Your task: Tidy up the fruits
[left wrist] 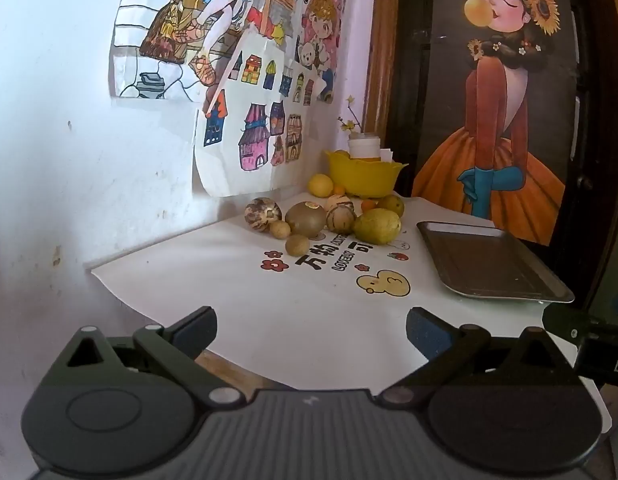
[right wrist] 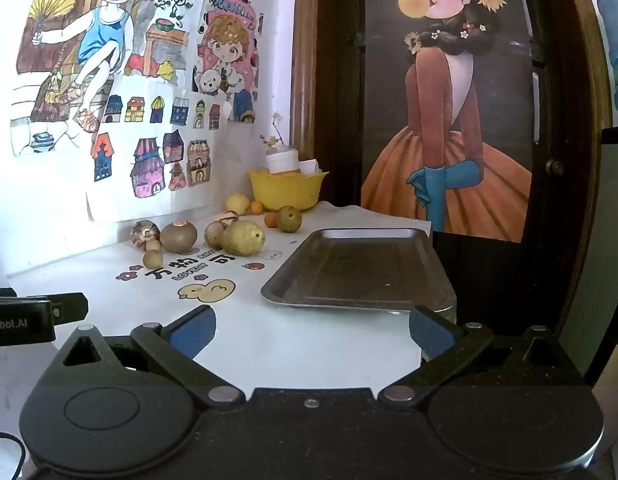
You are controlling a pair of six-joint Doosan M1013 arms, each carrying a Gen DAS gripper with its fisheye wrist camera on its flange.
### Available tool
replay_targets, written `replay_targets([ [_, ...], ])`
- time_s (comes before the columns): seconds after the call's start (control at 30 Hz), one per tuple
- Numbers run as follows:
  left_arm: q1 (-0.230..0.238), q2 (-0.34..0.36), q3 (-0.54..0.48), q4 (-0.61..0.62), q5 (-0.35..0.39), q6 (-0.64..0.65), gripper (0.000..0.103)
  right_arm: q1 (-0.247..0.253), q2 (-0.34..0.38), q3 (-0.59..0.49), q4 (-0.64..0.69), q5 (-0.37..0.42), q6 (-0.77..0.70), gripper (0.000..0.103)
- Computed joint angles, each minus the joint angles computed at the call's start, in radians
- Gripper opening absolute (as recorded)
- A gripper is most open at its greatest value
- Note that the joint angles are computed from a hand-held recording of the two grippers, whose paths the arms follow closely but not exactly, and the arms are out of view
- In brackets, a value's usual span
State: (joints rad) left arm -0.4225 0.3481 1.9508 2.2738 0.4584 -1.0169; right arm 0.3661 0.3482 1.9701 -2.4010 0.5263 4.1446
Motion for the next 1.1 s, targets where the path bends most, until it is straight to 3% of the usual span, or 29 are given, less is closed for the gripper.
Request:
replay_targets([
  [1.1, -0.006, 0.001, -0.001, -0.022, 0.004, 0.019, 0.103, -0.004, -0.002, 0.001, 0.014, -0.011, -0.007, 0.102],
])
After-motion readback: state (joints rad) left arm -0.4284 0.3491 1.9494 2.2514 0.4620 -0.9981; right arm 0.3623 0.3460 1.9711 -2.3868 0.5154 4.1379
